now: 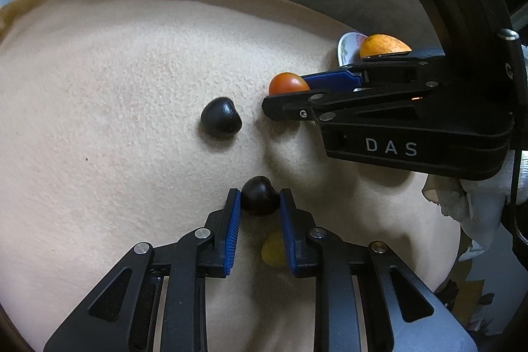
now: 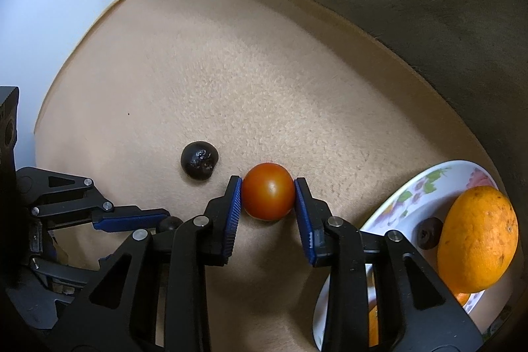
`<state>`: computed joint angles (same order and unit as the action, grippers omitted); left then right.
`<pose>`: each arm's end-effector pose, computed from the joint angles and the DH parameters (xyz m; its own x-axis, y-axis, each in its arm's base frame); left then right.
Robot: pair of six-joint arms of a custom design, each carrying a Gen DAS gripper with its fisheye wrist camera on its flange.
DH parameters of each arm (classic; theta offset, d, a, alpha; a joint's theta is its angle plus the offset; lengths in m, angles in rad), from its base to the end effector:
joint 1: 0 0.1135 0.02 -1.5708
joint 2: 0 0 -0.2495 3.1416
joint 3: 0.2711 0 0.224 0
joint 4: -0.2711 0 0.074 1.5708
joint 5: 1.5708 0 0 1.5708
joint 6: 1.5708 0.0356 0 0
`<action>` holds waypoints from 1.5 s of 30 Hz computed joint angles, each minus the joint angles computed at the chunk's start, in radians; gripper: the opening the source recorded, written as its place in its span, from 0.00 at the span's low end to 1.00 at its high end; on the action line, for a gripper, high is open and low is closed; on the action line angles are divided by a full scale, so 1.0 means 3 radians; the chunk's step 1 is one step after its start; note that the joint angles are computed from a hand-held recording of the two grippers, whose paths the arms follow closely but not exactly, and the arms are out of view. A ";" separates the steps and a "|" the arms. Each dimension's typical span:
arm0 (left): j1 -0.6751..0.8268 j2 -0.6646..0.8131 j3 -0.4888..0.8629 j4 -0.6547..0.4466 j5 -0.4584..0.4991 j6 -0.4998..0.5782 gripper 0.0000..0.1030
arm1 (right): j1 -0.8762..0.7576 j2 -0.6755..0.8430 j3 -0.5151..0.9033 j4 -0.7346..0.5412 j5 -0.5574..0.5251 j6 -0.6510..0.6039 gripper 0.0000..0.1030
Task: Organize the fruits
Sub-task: 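Grasp the cherry tomato with the right tool while the left tool grasps the dark plum, then carry the tomato with the right tool while the left tool carries the plum over the plate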
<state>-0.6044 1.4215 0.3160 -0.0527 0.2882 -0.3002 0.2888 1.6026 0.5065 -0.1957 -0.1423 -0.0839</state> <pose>0.1396 -0.1087 0.0952 -0.9089 0.2832 -0.3061 0.3872 0.8457 -0.3673 0.1999 0.0647 0.0933 -0.8915 -0.3514 -0.2858 -0.3954 0.9115 0.1128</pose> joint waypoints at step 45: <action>-0.0678 -0.0093 0.1149 -0.0798 -0.0353 0.0038 0.21 | -0.3471 -0.1806 0.0139 -0.2233 -0.1121 -0.2337 0.32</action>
<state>-0.8078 1.3938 0.6607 -0.2922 0.1822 -0.2886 -0.7526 1.0607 0.5481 -0.8655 -0.4786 -0.7851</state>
